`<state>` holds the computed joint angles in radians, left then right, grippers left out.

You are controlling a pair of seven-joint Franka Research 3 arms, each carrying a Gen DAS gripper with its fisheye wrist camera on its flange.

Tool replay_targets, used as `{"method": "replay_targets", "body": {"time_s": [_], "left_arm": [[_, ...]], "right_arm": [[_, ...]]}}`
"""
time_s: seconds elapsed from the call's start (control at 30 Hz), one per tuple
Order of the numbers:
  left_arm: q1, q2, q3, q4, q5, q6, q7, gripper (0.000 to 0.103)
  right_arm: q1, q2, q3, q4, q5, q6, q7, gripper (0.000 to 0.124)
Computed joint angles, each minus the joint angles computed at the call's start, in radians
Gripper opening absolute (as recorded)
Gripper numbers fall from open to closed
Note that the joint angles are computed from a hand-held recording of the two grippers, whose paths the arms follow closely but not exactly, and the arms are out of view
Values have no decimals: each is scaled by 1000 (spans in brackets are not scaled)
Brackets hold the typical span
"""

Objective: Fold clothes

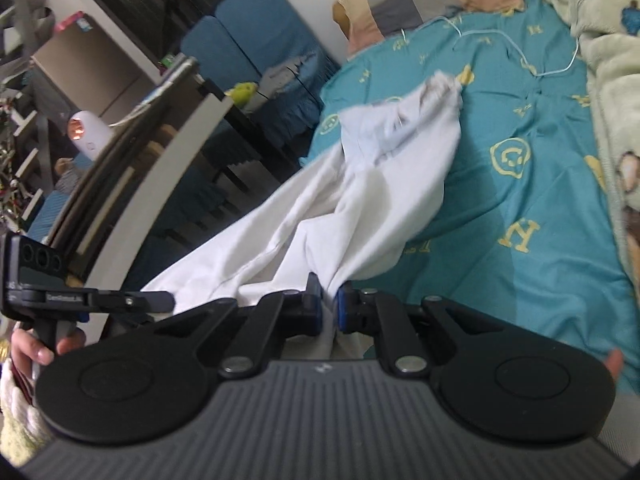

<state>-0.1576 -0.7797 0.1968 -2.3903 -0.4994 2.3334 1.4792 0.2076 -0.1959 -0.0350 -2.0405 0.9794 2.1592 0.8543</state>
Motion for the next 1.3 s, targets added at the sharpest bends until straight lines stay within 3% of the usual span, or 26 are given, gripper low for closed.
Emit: {"method": "replay_targets", "body": {"time_s": [0.2,0.37,0.5,0.63,0.77,0.9,1.03,1.17,1.3], "left_arm": [[-5,-262,-69,-196,34,10,-66,3],[-33,-221,-53,-205,88,115,-92,3],[-53,-32,-24,-119,139,271,-41,4],[-113,210,63,11,91,426,56,4],[-136,465,130,171,-20,486,167,4],[-160,701,202,335,-262,490,359,4],[-87,918,185,490,-437,439,482,4],[-14,1055,139,575,-441,399,481,4],[44,1112,87,601,-431,384,471,5]], "right_arm": [[-22,-190,-52,-189,-4,-66,-52,11],[-13,-165,-49,-179,8,-25,-42,11],[7,-31,-23,-41,35,47,-34,11],[17,156,22,150,25,137,-48,11],[1,372,68,363,2,175,-13,11],[-7,615,107,612,-104,189,94,11],[-4,858,129,882,-219,158,208,11],[-12,1025,163,1058,-292,138,269,12],[-35,1091,210,1108,-325,145,302,12]]}}
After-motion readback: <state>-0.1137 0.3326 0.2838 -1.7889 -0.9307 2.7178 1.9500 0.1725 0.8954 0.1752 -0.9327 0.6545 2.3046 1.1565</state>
